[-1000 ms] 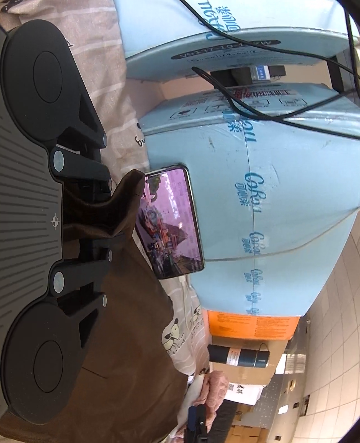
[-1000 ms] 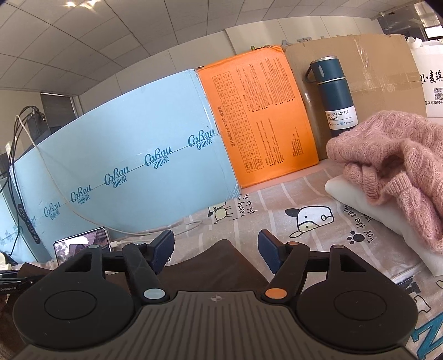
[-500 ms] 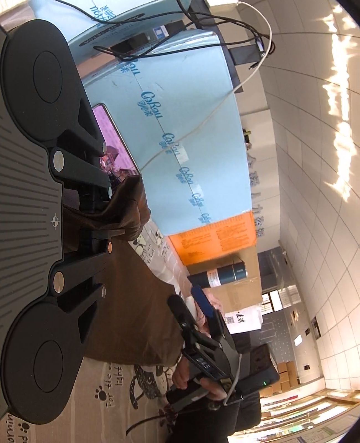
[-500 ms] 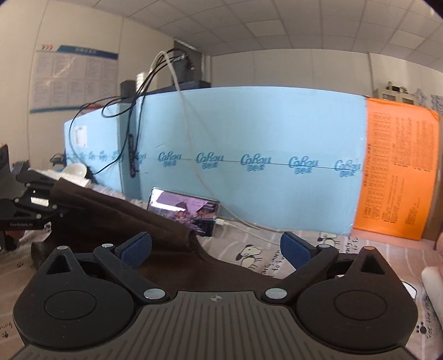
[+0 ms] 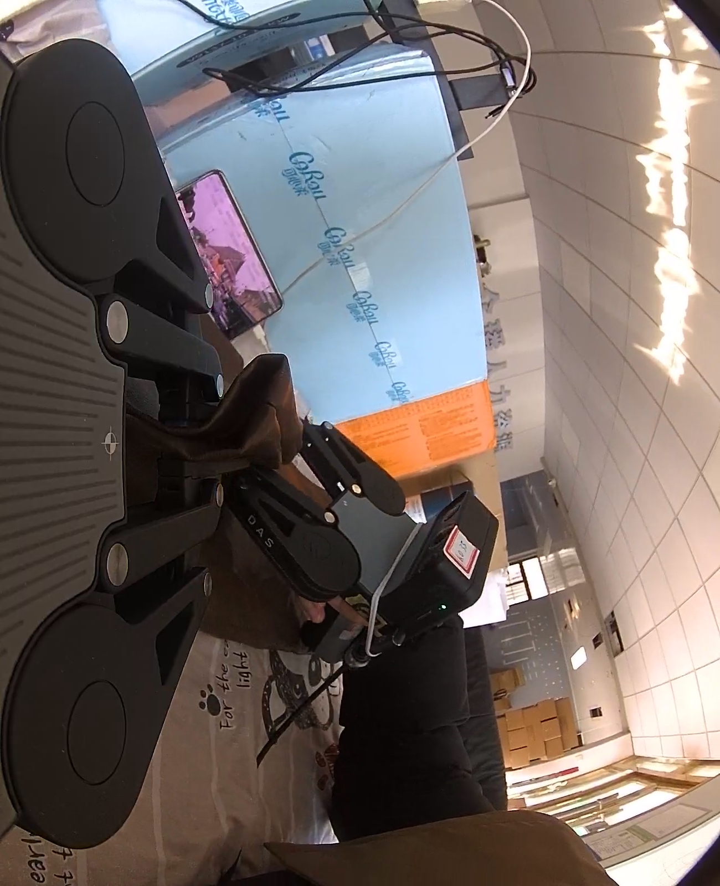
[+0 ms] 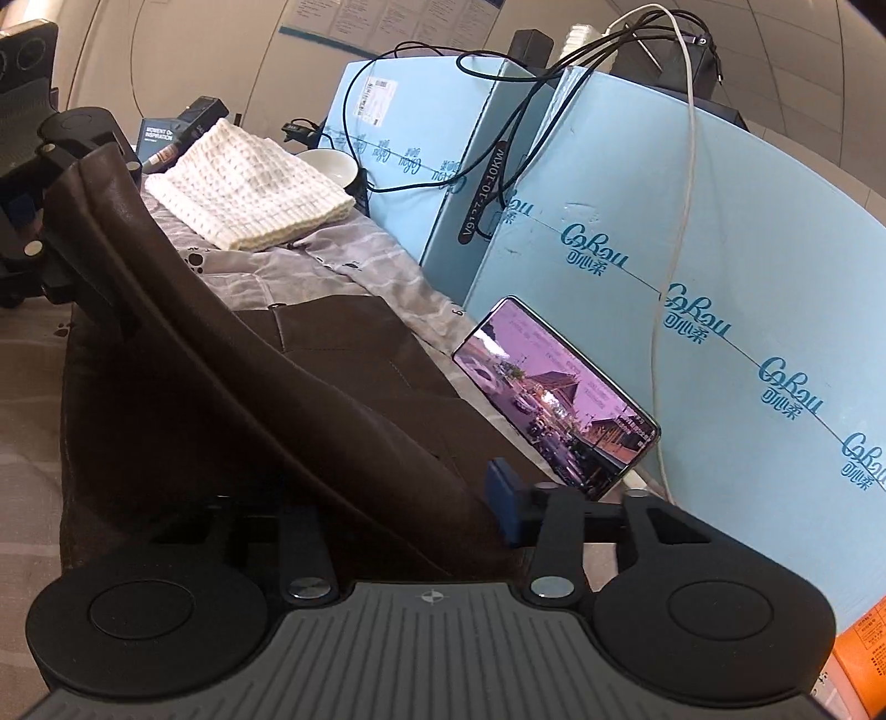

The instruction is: Fold clothes

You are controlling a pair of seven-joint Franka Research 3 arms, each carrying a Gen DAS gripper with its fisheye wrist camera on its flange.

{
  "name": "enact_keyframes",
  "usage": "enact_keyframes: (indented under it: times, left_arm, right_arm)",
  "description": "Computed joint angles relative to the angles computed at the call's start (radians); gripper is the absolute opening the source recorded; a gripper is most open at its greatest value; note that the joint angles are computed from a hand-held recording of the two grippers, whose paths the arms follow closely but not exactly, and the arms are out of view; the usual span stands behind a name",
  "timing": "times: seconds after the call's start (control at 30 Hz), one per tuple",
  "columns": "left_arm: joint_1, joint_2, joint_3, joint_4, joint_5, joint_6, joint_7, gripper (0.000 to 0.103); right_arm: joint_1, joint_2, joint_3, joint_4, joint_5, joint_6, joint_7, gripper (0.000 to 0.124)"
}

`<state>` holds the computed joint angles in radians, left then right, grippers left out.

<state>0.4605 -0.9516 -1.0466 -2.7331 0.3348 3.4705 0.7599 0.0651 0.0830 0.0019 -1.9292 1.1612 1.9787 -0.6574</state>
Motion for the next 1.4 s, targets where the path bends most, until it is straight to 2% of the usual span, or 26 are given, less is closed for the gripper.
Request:
enact_keyframes:
  times: [0.03,0.1,0.23,0.4,0.57,0.77,0.9,1.0,1.03,1.07,1.13,1.2,1.23,1.27,1.3,1.37,1.4]
  left_arm:
    - [-0.002,-0.008,0.000,-0.003,-0.004,0.007,-0.002,0.006]
    - [-0.006,-0.037,-0.001,-0.011,-0.015,0.028,-0.005,0.006]
    - [-0.034,-0.111,-0.001,-0.038,-0.056,0.083,-0.023,0.007]
    - [-0.087,-0.216,-0.017,-0.059,-0.106,0.107,-0.067,0.010]
    - [-0.204,-0.251,0.002,-0.099,-0.094,0.082,-0.116,0.013]
    - [-0.397,-0.191,0.089,-0.159,-0.026,0.005,-0.140,0.021]
    - [-0.517,-0.159,0.135,-0.186,0.005,-0.109,-0.181,0.029]
    - [-0.613,-0.115,0.173,-0.196,0.029,-0.230,-0.228,0.043]
    - [-0.651,-0.095,0.194,-0.198,0.037,-0.281,-0.236,0.055]
    - [-0.688,-0.086,0.206,-0.193,0.038,-0.357,-0.251,0.062]
    - [-0.755,-0.080,0.229,-0.187,0.035,-0.487,-0.280,0.065]
    - [-0.831,-0.110,0.255,-0.204,0.027,-0.594,-0.312,0.076]
    - [-0.872,-0.132,0.265,-0.213,0.020,-0.657,-0.331,0.080]
    - [-0.903,-0.163,0.261,-0.217,0.010,-0.738,-0.365,0.081]
    - [-0.930,-0.191,0.256,-0.220,0.000,-0.818,-0.399,0.081]
    - [-0.952,-0.267,0.227,-0.227,-0.005,-0.940,-0.491,0.081]
    - [-0.942,-0.299,0.212,-0.229,0.003,-0.971,-0.540,0.081]
  right_arm:
    - [-0.005,-0.007,-0.005,0.003,-0.021,-0.025,0.025,0.018]
    - [-0.018,-0.045,-0.017,-0.028,-0.011,-0.046,0.009,0.012]
    - [-0.042,-0.147,-0.064,-0.107,0.047,-0.108,-0.046,0.011]
    - [-0.067,-0.280,-0.142,-0.209,0.092,-0.213,-0.101,0.011]
    - [-0.094,-0.425,-0.214,-0.326,0.051,-0.288,-0.176,0.011]
    - [-0.140,-0.580,-0.284,-0.436,-0.139,-0.399,-0.225,0.011]
    - [-0.163,-0.590,-0.289,-0.430,-0.302,-0.499,-0.153,0.011]
    - [-0.176,-0.568,-0.279,-0.411,-0.372,-0.550,-0.071,0.013]
    - [-0.179,-0.562,-0.277,-0.408,-0.375,-0.557,-0.050,0.019]
    - [-0.183,-0.564,-0.278,-0.412,-0.371,-0.556,-0.041,0.034]
    - [-0.192,-0.573,-0.296,-0.423,-0.349,-0.560,-0.055,0.050]
    - [-0.197,-0.565,-0.310,-0.419,-0.307,-0.551,-0.071,0.057]
    - [-0.199,-0.556,-0.316,-0.414,-0.283,-0.545,-0.076,0.066]
    - [-0.203,-0.540,-0.321,-0.406,-0.255,-0.533,-0.075,0.072]
    - [-0.207,-0.520,-0.320,-0.396,-0.221,-0.511,-0.062,0.073]
    - [-0.214,-0.478,-0.311,-0.378,-0.150,-0.448,-0.017,0.076]
    - [-0.216,-0.454,-0.302,-0.367,-0.118,-0.410,0.014,0.076]
